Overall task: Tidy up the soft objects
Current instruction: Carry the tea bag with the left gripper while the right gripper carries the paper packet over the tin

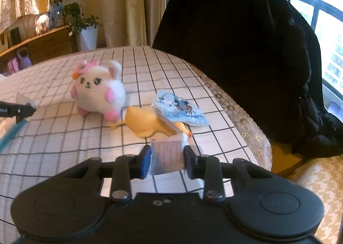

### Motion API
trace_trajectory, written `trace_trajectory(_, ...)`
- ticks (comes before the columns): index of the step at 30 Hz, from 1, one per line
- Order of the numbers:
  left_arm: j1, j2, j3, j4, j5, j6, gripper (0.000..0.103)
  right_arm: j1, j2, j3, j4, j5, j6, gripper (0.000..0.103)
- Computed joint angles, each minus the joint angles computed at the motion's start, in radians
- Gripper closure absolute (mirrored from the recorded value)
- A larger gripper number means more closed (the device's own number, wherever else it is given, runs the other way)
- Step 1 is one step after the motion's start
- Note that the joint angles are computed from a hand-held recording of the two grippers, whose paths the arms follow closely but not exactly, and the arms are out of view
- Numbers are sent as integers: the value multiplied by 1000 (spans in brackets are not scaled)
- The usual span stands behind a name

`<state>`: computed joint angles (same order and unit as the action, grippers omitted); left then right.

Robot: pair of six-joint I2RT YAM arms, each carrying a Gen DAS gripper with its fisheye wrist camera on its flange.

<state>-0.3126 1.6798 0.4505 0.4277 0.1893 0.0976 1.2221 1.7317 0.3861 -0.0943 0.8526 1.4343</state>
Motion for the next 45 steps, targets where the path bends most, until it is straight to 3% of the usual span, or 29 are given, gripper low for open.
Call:
trace_trajectory(5,91,-202,-34,-158,73,70,83,90,-78,87,-205,45,43,72)
trace_trajectory(11,290,-415,-35,-400,191,210,83,166,-115,226,-329,76,-63,72)
trace_trajectory(22,728,-545,71,-762,413,505,83,189,-21,515,-180,38,-443,72)
trace_trajectory(29,983,-467,198,-916,510,711,83,161,102,726,-110,-31,-652,72)
trace_trajectory(34,1096,-353,294,-956,523,804,83,132,203,872,-98,-96,-739,72)
trace_trajectory(45,1146,-32,484,-882,461,822,83,83,487,1250,-189,-248,-827,71)
